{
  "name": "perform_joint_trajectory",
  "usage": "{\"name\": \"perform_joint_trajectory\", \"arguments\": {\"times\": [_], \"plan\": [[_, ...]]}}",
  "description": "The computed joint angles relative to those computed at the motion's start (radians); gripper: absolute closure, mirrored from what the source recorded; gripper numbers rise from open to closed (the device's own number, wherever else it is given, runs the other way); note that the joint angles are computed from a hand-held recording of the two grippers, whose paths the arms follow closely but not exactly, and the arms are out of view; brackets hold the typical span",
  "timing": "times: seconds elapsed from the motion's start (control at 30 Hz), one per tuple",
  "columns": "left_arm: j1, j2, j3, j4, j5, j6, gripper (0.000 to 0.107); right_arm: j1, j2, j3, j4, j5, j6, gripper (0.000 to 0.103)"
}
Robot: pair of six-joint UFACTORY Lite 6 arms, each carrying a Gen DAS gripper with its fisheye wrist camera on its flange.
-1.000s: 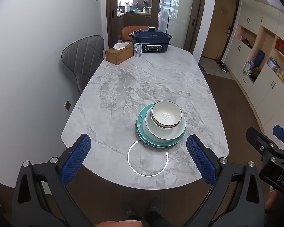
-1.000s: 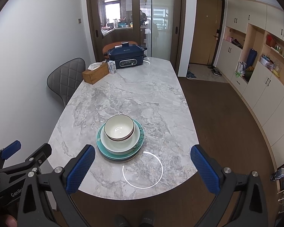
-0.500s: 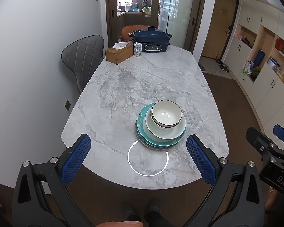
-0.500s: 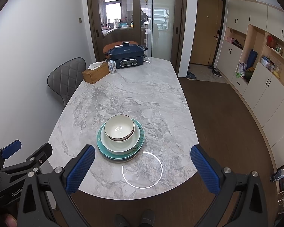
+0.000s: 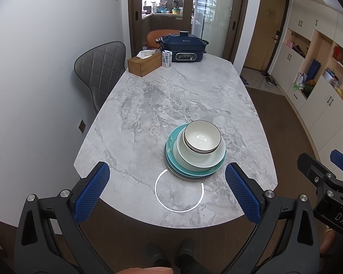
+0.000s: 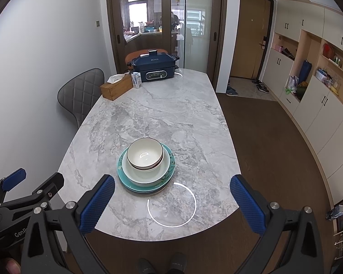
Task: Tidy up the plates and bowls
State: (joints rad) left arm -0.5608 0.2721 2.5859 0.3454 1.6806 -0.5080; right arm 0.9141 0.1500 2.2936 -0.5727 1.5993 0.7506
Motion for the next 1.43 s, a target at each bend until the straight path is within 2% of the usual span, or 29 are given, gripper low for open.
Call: {"name": "perform_joint_trajectory", "arguments": {"times": [0.2, 0.67, 0.77, 0.87, 1.43], "plan": [[0.006, -0.028, -0.049, -0.004, -0.022, -0.002, 0.005, -0.004, 0.0, 0.0, 0.004, -0.003, -0.005, 0.0], [0.009, 0.007, 0.014, -0.003, 0.006, 0.009, 0.005, -0.003, -0.001, -0.007, 0.006, -0.007, -0.004, 0.0], [0.022, -0.076, -0.149, -0.01, -0.067, -0.006, 0.005, -0.005, -0.007, -0.02, 0.01, -0.017, -0.003, 0.0], [0.028, -0.113, -0.223, -0.011, -0.103, -0.014, 0.005, -0.007, -0.014, -0.035, 0.013, -0.026, -0.003, 0.0], [0.083, -0.12, -0.245, -0.032, -0.147, 0.029, 0.005, -0.031, -0.014, -0.04, 0.033, -0.041, -0.026, 0.0]]}}
